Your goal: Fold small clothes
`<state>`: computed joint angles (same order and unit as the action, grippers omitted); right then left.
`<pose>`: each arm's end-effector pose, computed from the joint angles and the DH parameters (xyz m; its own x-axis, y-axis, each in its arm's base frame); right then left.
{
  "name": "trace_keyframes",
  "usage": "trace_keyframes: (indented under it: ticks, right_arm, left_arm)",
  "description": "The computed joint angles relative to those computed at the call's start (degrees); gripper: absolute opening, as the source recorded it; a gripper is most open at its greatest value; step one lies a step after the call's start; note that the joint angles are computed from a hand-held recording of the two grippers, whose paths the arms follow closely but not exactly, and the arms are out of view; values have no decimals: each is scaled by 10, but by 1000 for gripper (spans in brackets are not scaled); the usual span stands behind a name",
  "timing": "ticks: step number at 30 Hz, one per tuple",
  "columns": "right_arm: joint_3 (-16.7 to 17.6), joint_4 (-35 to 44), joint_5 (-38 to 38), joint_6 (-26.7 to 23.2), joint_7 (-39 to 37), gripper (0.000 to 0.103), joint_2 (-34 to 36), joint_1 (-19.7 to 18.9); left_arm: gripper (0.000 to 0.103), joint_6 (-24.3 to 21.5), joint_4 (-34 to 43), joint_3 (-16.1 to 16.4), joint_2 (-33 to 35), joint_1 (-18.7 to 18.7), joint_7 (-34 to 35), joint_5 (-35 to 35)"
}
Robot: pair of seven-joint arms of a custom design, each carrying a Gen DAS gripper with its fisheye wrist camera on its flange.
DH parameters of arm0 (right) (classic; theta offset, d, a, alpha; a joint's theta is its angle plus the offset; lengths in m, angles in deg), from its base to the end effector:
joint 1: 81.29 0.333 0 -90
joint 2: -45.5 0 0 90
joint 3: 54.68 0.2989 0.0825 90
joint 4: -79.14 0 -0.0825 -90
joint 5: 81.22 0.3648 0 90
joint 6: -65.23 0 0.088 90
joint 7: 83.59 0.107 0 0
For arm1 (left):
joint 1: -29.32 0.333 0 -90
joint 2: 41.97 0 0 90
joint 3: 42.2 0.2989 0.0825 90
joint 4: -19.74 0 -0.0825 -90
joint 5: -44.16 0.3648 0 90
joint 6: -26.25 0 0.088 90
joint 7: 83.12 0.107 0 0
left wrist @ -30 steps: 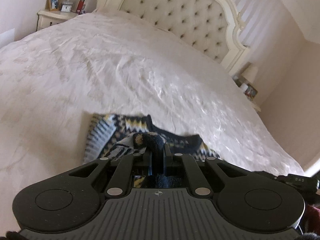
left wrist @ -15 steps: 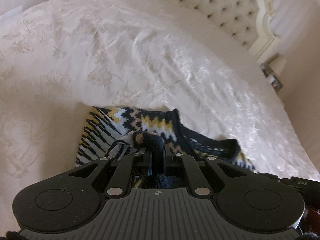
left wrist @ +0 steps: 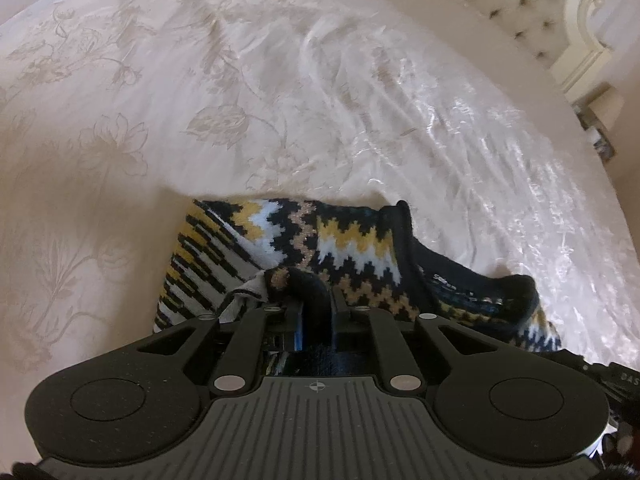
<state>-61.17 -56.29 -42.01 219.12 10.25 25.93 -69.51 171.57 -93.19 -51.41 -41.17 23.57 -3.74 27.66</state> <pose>0.4747 0.0197 0.5190 -0.2513 -0.7404 -0.6234 -0.7394 0.5625 -0.3700 0.5657 -0.1474 0.5141 0.0258 -0.9370 0.3484 -0.8806 -0.1862 -0.4357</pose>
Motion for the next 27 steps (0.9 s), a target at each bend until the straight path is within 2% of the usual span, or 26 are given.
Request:
trace_keyframes:
  ticks: [12,22,25,27]
  right_arm:
    - [7,18,-17,-4,16,20,22,-10]
    - [12,34,-35,-6,29,20,36,-18]
    - [12,41,-41,-6,31,23,42,-21]
    - [13,45,-43,-7,33,32,45,-23]
  left_arm:
    - [17,-31,34,-1,24,2,-17,18]
    - [22,-51,65,-2,46,13,9,-28]
    - [25,-57,76,-3,53,17,22,-41]
    - [29,-61,82,-4,57,19,29,-50]
